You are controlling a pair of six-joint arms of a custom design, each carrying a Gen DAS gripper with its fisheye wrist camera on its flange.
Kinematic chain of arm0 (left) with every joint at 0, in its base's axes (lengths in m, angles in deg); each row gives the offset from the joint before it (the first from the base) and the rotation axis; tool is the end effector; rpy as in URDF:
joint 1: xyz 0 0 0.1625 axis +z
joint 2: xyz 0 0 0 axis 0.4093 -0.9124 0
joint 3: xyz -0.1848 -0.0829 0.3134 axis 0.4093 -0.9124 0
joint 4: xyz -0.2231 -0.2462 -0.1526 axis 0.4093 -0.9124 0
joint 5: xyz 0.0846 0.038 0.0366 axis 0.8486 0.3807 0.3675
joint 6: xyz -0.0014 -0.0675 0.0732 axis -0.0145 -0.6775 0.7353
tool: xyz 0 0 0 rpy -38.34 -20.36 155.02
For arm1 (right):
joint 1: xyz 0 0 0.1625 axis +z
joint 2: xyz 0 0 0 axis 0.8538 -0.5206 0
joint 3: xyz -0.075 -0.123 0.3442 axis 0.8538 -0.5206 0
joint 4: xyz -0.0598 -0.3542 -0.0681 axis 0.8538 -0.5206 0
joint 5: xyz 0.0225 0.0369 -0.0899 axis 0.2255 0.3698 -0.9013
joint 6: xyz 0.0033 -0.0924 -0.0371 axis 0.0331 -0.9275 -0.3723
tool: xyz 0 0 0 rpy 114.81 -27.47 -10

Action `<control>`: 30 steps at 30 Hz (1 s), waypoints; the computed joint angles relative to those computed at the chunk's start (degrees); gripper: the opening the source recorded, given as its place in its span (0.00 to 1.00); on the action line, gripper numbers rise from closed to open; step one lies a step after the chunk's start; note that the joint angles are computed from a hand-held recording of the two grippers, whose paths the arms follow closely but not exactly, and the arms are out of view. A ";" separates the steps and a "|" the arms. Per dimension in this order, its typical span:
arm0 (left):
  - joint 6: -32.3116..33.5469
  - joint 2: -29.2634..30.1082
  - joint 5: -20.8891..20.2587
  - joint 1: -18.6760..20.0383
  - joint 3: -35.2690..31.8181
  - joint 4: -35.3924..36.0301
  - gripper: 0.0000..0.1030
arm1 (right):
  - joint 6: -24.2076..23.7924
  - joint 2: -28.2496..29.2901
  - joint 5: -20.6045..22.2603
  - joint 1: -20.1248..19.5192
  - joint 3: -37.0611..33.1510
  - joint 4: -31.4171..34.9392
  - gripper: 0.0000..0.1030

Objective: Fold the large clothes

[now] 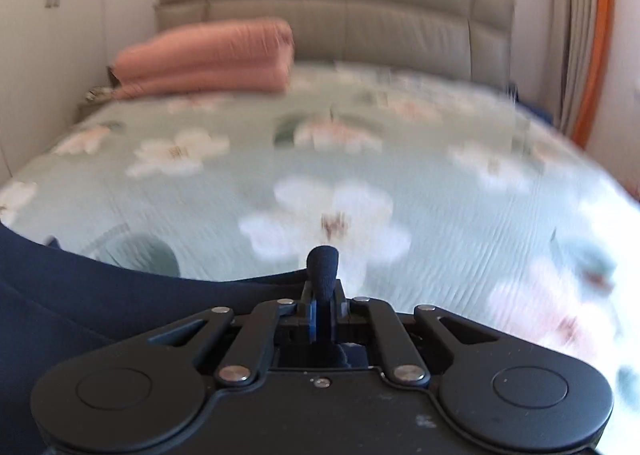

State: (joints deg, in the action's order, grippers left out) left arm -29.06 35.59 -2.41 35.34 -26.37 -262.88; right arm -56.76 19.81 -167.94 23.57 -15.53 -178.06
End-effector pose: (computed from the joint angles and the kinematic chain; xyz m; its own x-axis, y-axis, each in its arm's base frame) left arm -0.2153 -0.7417 0.1289 -0.9486 -0.0050 -0.3164 0.2659 0.5297 -0.8054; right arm 0.0038 -0.7197 0.3795 -0.7298 -0.0402 0.6824 -0.5343 0.6563 -0.5327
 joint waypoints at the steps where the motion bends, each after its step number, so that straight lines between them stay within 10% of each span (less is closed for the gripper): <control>1: 0.06 1.31 0.18 0.41 -1.67 1.34 0.08 | 1.06 0.55 -1.09 -0.24 -0.54 0.98 0.06; 11: 9.90 -0.89 17.59 -3.91 2.73 -5.34 0.38 | -3.64 -1.89 -6.36 1.87 1.94 -3.71 0.43; 15: 9.42 -7.11 10.30 -6.85 11.54 -6.58 0.38 | -5.30 -5.09 -1.71 4.29 5.26 1.26 0.43; 17: 8.09 -8.55 2.84 -7.09 13.83 -3.50 0.38 | -3.52 -5.46 1.04 5.19 6.10 7.49 0.37; 19: 6.79 -7.68 -1.55 -6.79 13.50 0.30 0.38 | -1.69 -4.98 5.79 5.08 6.81 12.52 0.00; 22: 1.73 -4.56 0.51 -6.03 12.03 4.41 0.38 | 1.46 -1.83 8.83 4.47 5.54 16.45 0.00; 27: -0.95 -5.13 2.74 -3.59 16.94 -2.03 0.03 | 2.76 2.39 0.17 3.81 3.57 6.29 0.00; 30: -3.94 -7.19 7.28 -3.11 20.78 -7.47 0.04 | 4.27 1.20 -3.13 2.31 3.34 4.80 0.00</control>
